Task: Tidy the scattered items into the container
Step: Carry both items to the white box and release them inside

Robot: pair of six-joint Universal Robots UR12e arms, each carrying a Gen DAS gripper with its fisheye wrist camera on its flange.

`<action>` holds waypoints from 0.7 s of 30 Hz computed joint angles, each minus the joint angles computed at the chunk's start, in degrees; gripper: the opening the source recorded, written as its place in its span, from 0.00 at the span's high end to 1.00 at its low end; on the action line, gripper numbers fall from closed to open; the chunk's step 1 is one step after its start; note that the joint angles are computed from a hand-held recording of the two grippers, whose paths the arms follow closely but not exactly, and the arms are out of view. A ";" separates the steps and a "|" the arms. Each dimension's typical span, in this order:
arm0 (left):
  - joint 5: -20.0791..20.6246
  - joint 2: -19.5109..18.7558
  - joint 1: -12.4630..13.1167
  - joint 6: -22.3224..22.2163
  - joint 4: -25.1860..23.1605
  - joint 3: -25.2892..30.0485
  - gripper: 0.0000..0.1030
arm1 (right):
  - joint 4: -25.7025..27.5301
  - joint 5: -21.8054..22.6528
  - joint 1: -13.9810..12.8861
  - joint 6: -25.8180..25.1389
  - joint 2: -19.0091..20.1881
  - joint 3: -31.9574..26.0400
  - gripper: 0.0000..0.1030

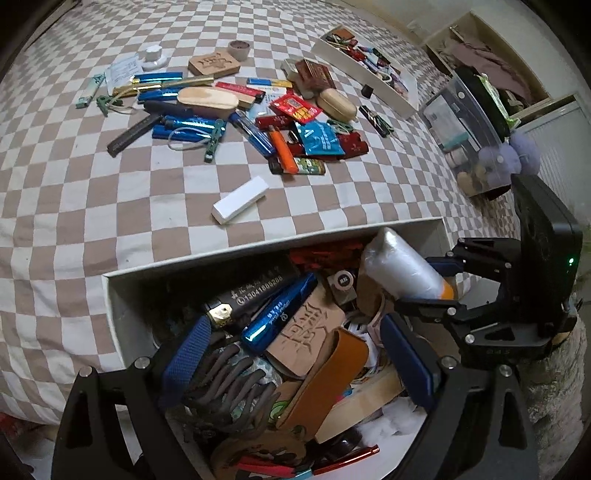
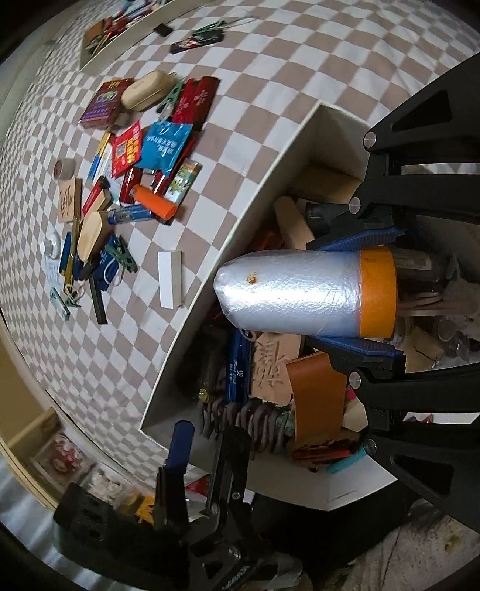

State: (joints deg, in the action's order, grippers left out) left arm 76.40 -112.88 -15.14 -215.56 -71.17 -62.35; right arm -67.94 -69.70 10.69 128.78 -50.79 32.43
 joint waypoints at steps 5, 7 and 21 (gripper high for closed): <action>0.54 0.43 0.38 -0.48 0.46 -0.42 0.09 | -4.80 -2.22 0.75 -0.54 -0.85 2.08 0.26; 0.84 0.69 0.52 -0.51 0.78 -0.75 0.09 | -4.98 -0.48 0.42 -1.12 -1.18 2.11 0.21; 1.39 0.77 0.22 0.64 0.19 -0.52 0.06 | -6.32 2.64 -0.38 1.05 -2.46 3.02 0.21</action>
